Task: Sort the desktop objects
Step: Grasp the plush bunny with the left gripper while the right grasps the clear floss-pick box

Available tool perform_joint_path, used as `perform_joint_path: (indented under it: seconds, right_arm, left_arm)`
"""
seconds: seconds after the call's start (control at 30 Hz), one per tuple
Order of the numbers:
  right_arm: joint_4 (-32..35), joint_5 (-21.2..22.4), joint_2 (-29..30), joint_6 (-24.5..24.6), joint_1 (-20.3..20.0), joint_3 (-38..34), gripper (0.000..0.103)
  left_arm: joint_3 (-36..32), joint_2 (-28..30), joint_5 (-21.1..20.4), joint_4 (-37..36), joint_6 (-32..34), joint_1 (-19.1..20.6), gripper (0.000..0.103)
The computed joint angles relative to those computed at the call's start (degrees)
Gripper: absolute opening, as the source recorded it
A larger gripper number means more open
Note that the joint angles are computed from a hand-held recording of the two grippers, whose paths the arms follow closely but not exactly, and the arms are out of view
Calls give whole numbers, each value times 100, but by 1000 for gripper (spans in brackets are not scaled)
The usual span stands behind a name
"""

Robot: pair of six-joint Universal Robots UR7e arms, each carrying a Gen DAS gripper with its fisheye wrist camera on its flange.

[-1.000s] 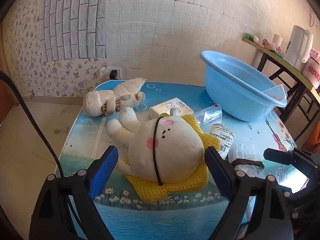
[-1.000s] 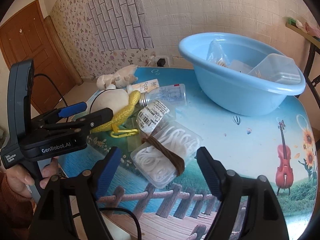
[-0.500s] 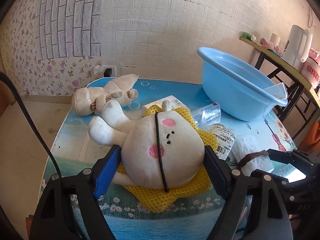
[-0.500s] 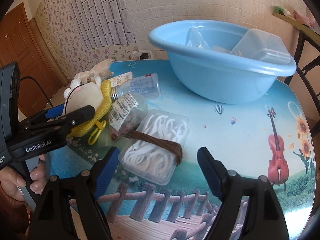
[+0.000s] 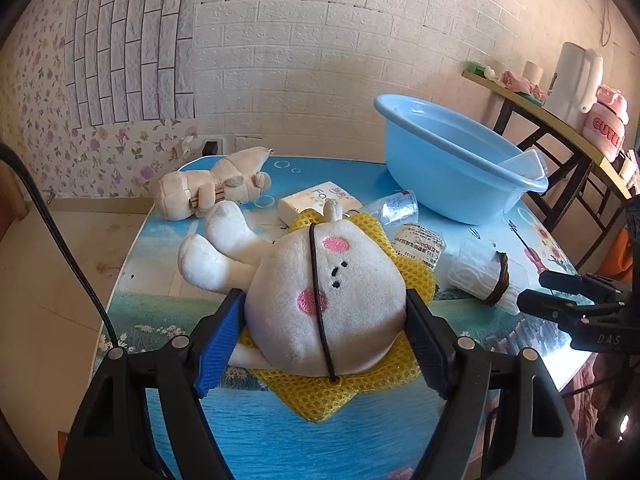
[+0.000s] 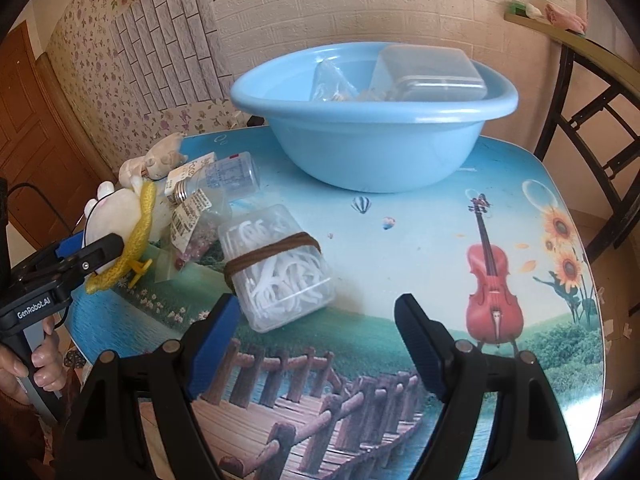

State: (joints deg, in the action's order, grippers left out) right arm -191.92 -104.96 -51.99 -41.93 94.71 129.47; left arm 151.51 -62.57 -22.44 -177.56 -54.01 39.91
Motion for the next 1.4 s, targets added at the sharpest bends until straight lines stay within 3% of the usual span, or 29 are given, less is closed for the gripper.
perform_joint_path:
  seconds: [0.23, 0.3, 0.53, 0.57, 0.67, 0.87, 0.93, 1.2, 1.4]
  right_arm:
    - [-122, 378, 73, -608, 7, -35, 81]
    - [20, 453, 123, -749, 31, -124, 81]
    - [514, 432, 289, -795, 23, -370, 79]
    - [515, 468, 271, -818, 8, -344, 66]
    - [425, 453, 201, -994, 12, -225, 61]
    - [277, 570, -204, -959, -160, 85, 60]
    - [70, 533, -325, -969, -223, 195, 60]
    - [-313, 348, -634, -853, -436, 420, 60]
    - [-354, 292, -569, -861, -369, 491, 60]
  left_arm:
    - [86, -597, 42, 1729, -1084, -302, 78]
    - [89, -678, -17, 1921, -1243, -293, 79]
    - [42, -651, -93, 2082, -1400, -229, 82]
    - [16, -624, -85, 2084, -1362, -213, 82]
    - [-48, -526, -127, 2019, -1227, -134, 86]
    - [-120, -140, -330, 1134, -613, 110, 89]
    - [-93, -46, -370, 796, -473, 100, 79]
    - [-123, -22, -554, 1044, -629, -247, 76]
    - [-335, -38, -702, 1873, -932, -360, 78]
